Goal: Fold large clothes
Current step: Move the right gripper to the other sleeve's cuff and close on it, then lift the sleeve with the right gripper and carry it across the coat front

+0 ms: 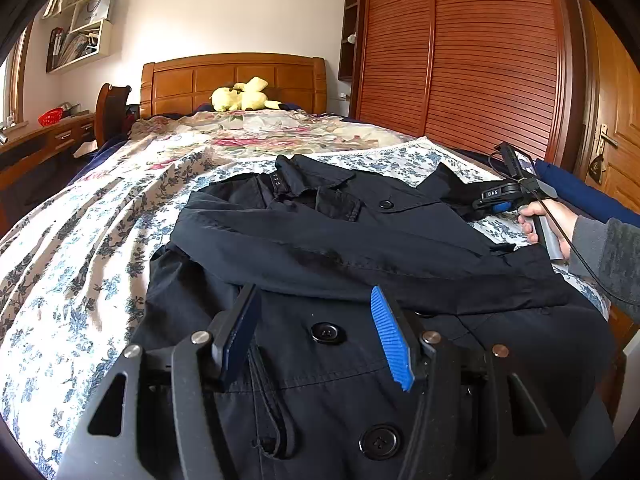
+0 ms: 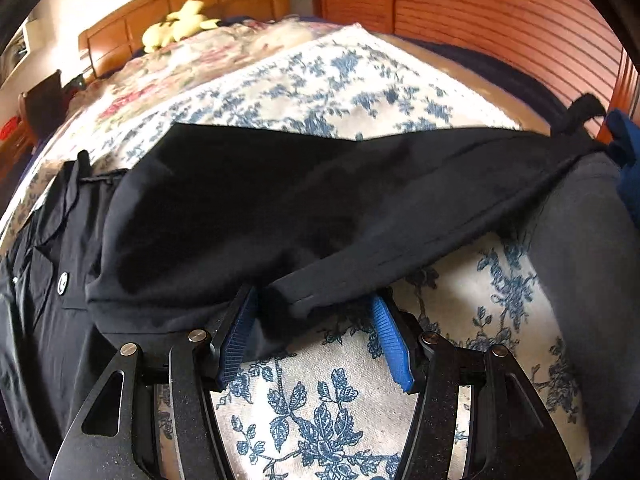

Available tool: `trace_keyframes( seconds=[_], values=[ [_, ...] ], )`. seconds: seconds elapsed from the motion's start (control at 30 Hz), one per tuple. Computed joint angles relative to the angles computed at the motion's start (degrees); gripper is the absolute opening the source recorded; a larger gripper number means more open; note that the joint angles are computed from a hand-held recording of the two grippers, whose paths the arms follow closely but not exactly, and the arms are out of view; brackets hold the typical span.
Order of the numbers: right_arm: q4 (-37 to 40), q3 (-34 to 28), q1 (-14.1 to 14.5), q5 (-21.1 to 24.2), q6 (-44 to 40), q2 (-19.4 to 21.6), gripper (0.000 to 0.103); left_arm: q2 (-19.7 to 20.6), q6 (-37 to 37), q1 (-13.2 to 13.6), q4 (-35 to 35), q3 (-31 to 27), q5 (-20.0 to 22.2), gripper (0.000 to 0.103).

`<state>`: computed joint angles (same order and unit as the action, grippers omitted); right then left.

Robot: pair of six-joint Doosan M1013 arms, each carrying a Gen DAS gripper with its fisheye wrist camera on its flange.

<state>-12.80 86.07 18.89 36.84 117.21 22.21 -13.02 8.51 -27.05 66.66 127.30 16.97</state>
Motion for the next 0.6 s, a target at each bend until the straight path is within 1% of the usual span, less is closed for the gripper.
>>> trace_keyframes(
  seconds=[0.07,0.1,0.13,0.17,0.23,0.27,0.3,0.33,0.37,0.47,0.5,0.6],
  values=[
    [1.02,-0.14,-0.18,-0.17,-0.29,0.19,0.058,-0.04,-0.1,-0.03,0.07,0.03,-0.02,0.056],
    [1.87,0.0,-0.25,-0.75,-1.26,0.1,0.052,-0.01,-0.13,-0.02,0.11,0.01,-0.02,0.056],
    [4.07,0.05,-0.46,-1.55,-3.91,0.09,0.032,0.01,0.0,-0.03,-0.03,0.01,-0.04,0.056],
    [5.5,-0.09,-0.49,-1.83,-6.13,0.15,0.017,0.01,0.46,-0.04,-0.47,0.0,-0.04,0.056],
    [2.05,-0.23,0.36,-2.34,-5.69,0.05,0.008,0.14,1.27,-0.07,-1.21,-0.12,0.13,0.056],
    [-3.43,0.4,1.27,-4.29,-2.97,-0.57,0.005,0.15,1.02,-0.27,-0.87,-0.13,0.48,0.056],
    [-9.83,1.28,2.22,-6.7,0.41,-1.29,0.005,0.16,0.73,-0.35,-0.44,-0.11,0.56,0.056],
    [-14.43,2.06,2.97,-8.98,2.57,-2.1,0.004,0.13,0.39,-0.5,0.12,-0.06,0.69,0.056],
    [-16.02,2.43,3.47,-10.62,3.11,-2.86,0.003,0.11,0.12,-0.65,0.6,-0.03,0.84,0.056],
    [-13.47,2.84,4.54,-14.61,-0.48,-4.92,0.002,0.24,0.74,-0.73,0.23,-0.21,0.94,0.056],
    [-11.11,2.89,4.92,-15.86,-3.43,-5.49,0.002,0.25,0.89,-0.72,0.05,-0.22,0.87,0.056],
    [2.25,3.24,6.3,-18.16,-18.82,-7.34,0.002,0.24,1.21,-0.68,-0.2,-0.2,0.76,0.056]
  ],
)
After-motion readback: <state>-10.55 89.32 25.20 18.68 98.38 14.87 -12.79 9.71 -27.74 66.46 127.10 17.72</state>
